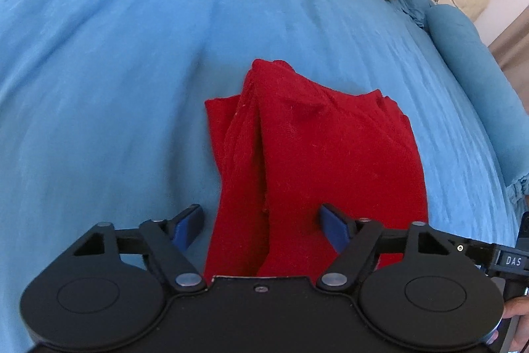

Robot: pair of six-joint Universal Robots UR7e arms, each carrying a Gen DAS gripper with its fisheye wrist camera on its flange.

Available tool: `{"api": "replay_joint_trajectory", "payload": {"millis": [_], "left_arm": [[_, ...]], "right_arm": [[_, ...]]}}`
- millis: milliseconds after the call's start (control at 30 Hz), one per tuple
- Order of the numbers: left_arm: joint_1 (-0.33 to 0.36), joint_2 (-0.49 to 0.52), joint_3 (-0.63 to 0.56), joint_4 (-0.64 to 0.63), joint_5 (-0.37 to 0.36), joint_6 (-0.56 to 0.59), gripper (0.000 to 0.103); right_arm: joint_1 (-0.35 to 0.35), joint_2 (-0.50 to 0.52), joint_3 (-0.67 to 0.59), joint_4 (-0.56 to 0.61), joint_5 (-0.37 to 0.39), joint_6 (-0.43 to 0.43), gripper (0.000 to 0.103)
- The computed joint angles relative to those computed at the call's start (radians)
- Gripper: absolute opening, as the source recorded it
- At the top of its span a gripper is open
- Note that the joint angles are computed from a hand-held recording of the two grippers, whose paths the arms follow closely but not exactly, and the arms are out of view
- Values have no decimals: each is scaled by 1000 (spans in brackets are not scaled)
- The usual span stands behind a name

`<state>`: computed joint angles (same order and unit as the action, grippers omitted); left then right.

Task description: Fold small clothes

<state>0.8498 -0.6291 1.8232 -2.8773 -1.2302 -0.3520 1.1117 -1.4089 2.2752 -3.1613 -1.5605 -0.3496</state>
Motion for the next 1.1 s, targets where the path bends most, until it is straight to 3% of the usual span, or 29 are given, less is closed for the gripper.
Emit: {"api": "replay_joint_trajectory", "payload": {"millis": [67, 200, 267, 367, 467, 633, 767, 967, 1033, 1100], "left_arm": [[4, -6, -2, 15, -21, 4, 59], [-10, 7, -31, 63, 0, -2, 45], [-25, 10, -36, 72, 23, 4, 39], [-56, 15, -36, 73, 71, 22, 32], [-86, 11, -17, 47, 111, 39, 29], [-132, -24, 18, -2, 89, 36, 28], [-198, -70, 59, 1, 79, 9, 28], [-305, -117, 133, 47, 28, -143, 28], [-335, -109, 161, 53, 7, -173, 28], [-349, -83, 186, 44, -21, -202, 29]], "right_arm": [[-6, 10, 0, -3, 27, 17, 95], [6, 39, -6, -20, 24, 31, 89], [19, 52, -13, -40, -16, 36, 68], [25, 40, -6, -46, -10, 17, 46], [58, 29, 9, -85, -30, -20, 40], [87, -33, 44, -109, 5, 0, 39], [98, -161, 89, -53, 21, 15, 38], [65, -469, 175, 185, 15, 9, 38], [34, -571, 205, 270, 4, -27, 38], [-40, -661, 240, 354, 27, -62, 39]]}}
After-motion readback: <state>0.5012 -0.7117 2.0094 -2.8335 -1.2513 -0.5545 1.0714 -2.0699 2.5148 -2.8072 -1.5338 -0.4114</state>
